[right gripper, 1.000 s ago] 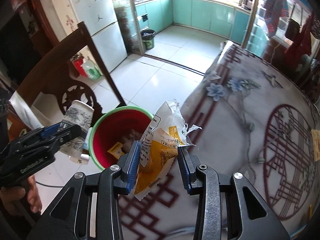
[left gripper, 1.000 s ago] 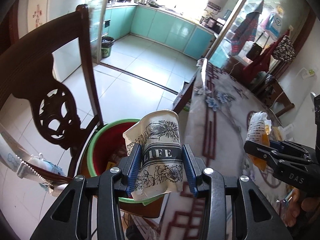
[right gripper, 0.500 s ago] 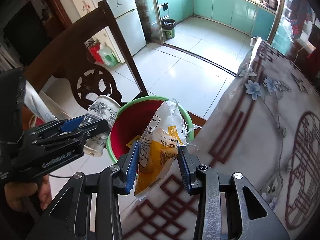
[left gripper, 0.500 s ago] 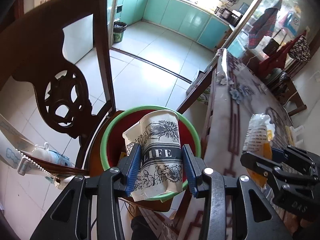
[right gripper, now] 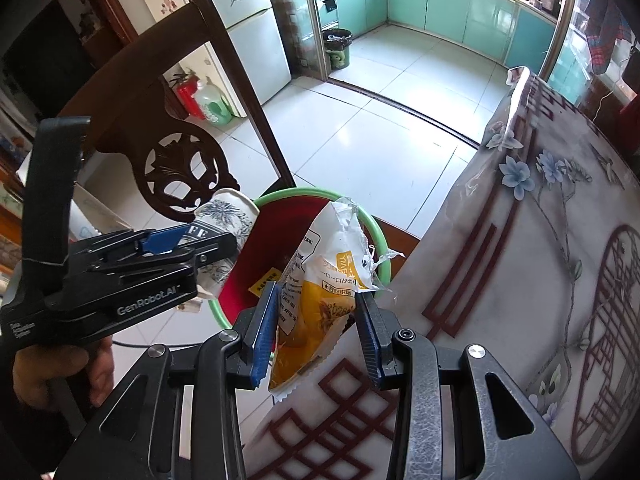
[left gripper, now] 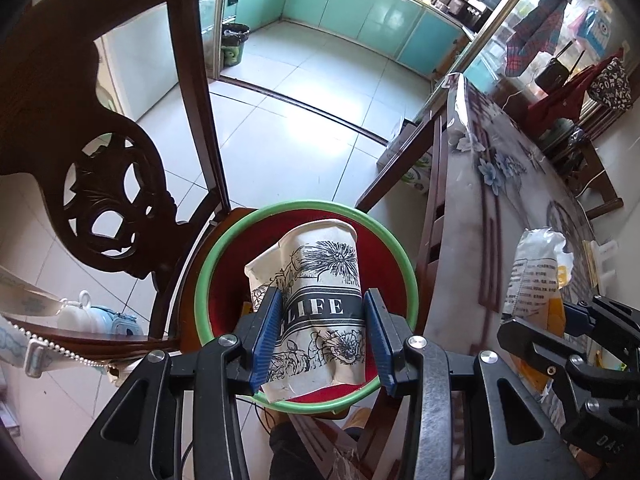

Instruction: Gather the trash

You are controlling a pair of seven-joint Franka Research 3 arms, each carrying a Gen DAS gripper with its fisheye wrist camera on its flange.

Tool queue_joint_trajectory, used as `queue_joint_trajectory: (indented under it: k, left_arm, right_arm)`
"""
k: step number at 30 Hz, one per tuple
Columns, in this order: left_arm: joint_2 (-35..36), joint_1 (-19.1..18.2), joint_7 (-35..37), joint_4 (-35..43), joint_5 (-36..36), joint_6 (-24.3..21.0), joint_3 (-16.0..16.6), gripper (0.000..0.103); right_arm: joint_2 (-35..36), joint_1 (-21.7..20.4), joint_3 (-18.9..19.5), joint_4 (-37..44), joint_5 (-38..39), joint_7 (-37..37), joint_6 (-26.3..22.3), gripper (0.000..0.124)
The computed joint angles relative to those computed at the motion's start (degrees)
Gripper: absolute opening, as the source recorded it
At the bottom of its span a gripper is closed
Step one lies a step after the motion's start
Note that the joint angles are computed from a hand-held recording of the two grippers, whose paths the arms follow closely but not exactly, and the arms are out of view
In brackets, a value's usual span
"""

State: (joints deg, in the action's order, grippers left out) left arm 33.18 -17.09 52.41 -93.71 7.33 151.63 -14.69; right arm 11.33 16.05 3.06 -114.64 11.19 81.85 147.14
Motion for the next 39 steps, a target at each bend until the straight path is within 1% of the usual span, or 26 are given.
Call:
queue_joint_trajectory:
  k: [4,7,8,9,10,11,14,16,18,19,20,21,22,23,24,25,26,27,28,29,30,32,33,35,36,39]
  left_arm:
    - [1.27,-0.03,0.39,1.72,-0.11,-0.84,-0.08,0.039]
    - [1.92,-0.23,0.34,2.77,0.08,-1.59,0.18,0.042]
    - [2.14,-0.36,0.17,3.18,0.19,-2.08,0.35,0.049]
    - [2.33,-0.63,-0.34,3.66,0.40,-2.86,0.70,0.053]
    - [2.48,-0.84,-1.02,4.06,0.52,-3.58,1.01,0.060]
    - [2.55,-0.84,-1.70,4.24,0.32,-4.03,1.08,0.063]
    - [2.76,0.36,-1.40,4.15,-1.73,-3.80,-0.40,0.063]
    - [1.97,-0.53,-2.47,3.38,-0.98,-2.59,0.22,0.063]
    - [0.74,-1.51,-3.71,2.24,0.34,-0.35,0.88,0.063]
    - [-0.39,-2.71,-5.30,1.17,1.90,1.86,1.84,0.065]
    - [-1.20,-3.50,-6.53,0.35,3.23,3.67,2.51,0.073]
    - [-2.22,-4.61,-8.17,-0.60,4.97,6.25,3.40,0.078]
    - [-3.37,-6.22,-10.57,-1.68,7.37,9.55,4.87,0.083]
    - [-4.44,-8.57,-13.97,-2.39,10.55,12.32,7.22,0.085]
    - [-5.06,-10.18,-16.64,-2.70,13.20,13.97,8.90,0.086]
    - [-5.78,-13.27,-20.99,-2.79,17.41,16.14,12.20,0.088]
    - [-6.31,-17.15,-26.39,-2.37,22.54,17.69,16.39,0.089]
    - [-6.61,-19.19,-29.50,-1.91,25.72,17.91,18.59,0.089]
    - [-6.78,-22.29,-33.18,-0.56,30.08,16.82,21.47,0.090]
    - [-6.70,-25.05,-36.16,1.31,34.26,14.76,23.62,0.090]
    - [-6.66,-26.34,-38.07,2.44,37.10,13.62,24.47,0.090]
    - [-6.46,-29.17,-42.07,5.14,43.12,11.26,25.98,0.090]
    - [-6.43,-29.59,-43.17,6.07,44.77,10.43,25.90,0.090]
    - [-6.17,-31.89,-47.41,8.74,49.71,7.80,26.63,0.090]
    - [-6.08,-32.48,-48.78,9.98,51.10,6.44,26.40,0.090]
    - [-5.60,-32.30,-51.30,12.84,52.96,4.82,24.56,0.090]
  right_arm:
    - [0.28,-0.05,0.00,0.29,0.12,-0.20,-0.21,0.037]
    - [0.37,-0.07,0.09,0.33,0.46,-0.55,0.06,0.039]
    - [0.39,-0.14,0.16,0.33,0.74,-0.87,0.17,0.047]
    - [0.41,-0.10,0.14,0.37,0.71,-0.86,0.13,0.061]
    - [0.31,0.04,0.00,0.21,0.33,-0.50,0.52,0.068]
    - [-0.06,0.22,-0.18,-0.31,-0.23,0.06,1.36,0.074]
    - [-1.13,-0.05,-0.25,-1.27,-0.17,-0.04,2.02,0.075]
    - [-2.21,-0.01,-0.78,-2.18,-1.68,1.20,2.43,0.076]
    - [-3.61,-0.13,-1.25,-3.51,-3.30,2.76,3.61,0.077]
    - [-4.66,-0.29,-1.55,-4.56,-4.23,3.85,4.67,0.077]
    - [-5.94,-0.55,-1.86,-5.80,-5.20,5.01,6.01,0.080]
    - [-7.38,-0.90,-2.14,-7.18,-6.33,6.23,7.58,0.084]
    - [-8.48,-1.31,-2.27,-8.19,-7.44,7.26,8.76,0.085]
    - [-10.01,-1.88,-2.47,-9.55,-8.68,8.15,10.11,0.085]
    - [-11.49,-2.54,-2.55,-10.74,-9.77,8.69,11.11,0.086]
    - [-13.00,-3.32,-2.61,-11.85,-11.41,9.68,11.86,0.087]
    - [-14.16,-4.15,-2.50,-12.67,-12.98,10.73,12.43,0.093]
    - [-15.59,-5.18,-2.40,-13.69,-14.96,12.10,13.25,0.102]
    - [-16.73,-6.23,-2.10,-14.57,-16.77,13.52,14.17,0.102]
    - [-18.41,-7.51,-1.81,-16.05,-18.79,15.15,15.82,0.103]
    - [-19.96,-8.81,-1.55,-17.30,-20.06,16.10,17.09,0.103]
    - [-22.28,-10.63,-1.29,-19.08,-20.02,15.59,19.01,0.103]
    - [-23.50,-12.15,-0.75,-20.04,-20.98,16.20,20.24,0.103]
    - [-25.65,-15.18,0.73,-21.95,-22.63,17.48,23.18,0.103]
    - [-26.90,-16.51,1.19,-23.23,-22.86,17.74,25.40,0.103]
    - [-29.79,-21.55,3.80,-26.67,-22.61,18.76,32.90,0.103]
